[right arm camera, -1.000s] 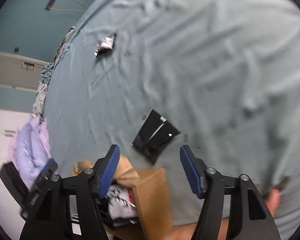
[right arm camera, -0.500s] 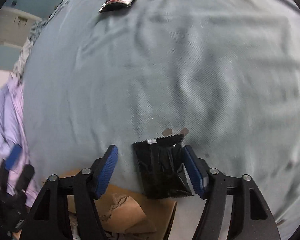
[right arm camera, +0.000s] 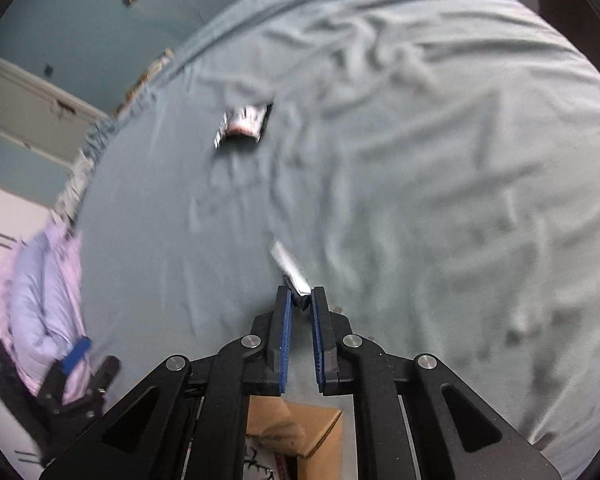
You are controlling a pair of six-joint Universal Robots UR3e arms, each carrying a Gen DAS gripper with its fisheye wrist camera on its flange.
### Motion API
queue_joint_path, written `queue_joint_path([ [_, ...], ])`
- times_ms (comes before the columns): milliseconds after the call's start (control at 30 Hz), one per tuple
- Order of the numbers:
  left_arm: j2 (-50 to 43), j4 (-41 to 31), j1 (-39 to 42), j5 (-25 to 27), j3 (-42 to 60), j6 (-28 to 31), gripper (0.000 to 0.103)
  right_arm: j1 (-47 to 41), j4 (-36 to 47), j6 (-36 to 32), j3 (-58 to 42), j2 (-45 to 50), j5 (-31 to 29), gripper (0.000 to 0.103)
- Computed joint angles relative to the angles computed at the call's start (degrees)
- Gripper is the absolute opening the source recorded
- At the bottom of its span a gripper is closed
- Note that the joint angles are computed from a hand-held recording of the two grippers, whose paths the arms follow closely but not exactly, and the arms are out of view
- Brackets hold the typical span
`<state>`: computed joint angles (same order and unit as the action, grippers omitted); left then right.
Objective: Organize snacks
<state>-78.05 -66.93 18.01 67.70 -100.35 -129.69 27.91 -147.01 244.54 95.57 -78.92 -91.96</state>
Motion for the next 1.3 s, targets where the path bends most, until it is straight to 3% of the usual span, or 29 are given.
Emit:
queue_joint_path([
  [200,0.30,-2.30,1.62,-1.81,1.06,-0.06,0.086,1.22,-4.08,3.50,7.42,-5.55,-2.99,0.008],
  [367,-0.47,-3.47,1.85,-2.47,2.09,0.19,0.086,-1.69,-5.02,5.43,11.09,-6.52,1.65,0.008],
  [433,-1.23,-5.00,1.76,-2.53,3.16,0.30,0.086,-2.66,-0.10,6.07,8.88,-5.02,2.97,0.011],
  [467,-1.43,-6.05,1.91,-2.88,3.64,0.58,0.086,-2.99,3.61,6.37,6.97,-4.81,3.18,0.016],
  [500,-1.48,-6.94,2.08,-3.28,3.96,0.94,0.087,-2.79,4.82,7.86,6.39,-3.85,2.33,0.032],
  [533,-1.42,-7.34,2.11,-3.50,4.08,1.13,0.086,-2.64,4.65,9.35,6.35,-3.36,1.51,0.056],
  [600,-1.26,-7.76,1.99,-3.61,4.13,1.39,0.087,-3.07,3.03,11.97,7.33,-2.47,1.36,0.078],
  [700,-1.29,-8.43,1.74,-3.77,4.42,1.64,0.087,-5.12,-2.01,12.94,9.38,0.07,4.89,0.078],
  [833,-1.14,-7.72,0.98,-2.99,3.80,1.71,0.087,-4.87,0.77,10.31,3.89,3.92,1.11,0.086],
  [1000,-1.56,-4.63,-0.24,-1.43,2.74,0.29,0.087,-2.79,8.86,3.72,-7.28,11.70,-3.07,0.088],
  [1100,-2.48,-3.59,0.10,-1.83,3.06,-0.98,0.087,-0.34,22.88,-1.24,-20.46,17.68,-6.02,0.087],
  [1167,-3.27,-3.68,0.30,-2.04,3.69,-1.67,0.087,1.32,32.38,-3.31,-29.03,21.43,-8.27,0.078],
  [1300,-4.09,-2.52,0.31,-1.50,3.77,-2.71,0.086,2.41,34.36,-3.42,-30.77,21.46,-9.13,0.046],
])
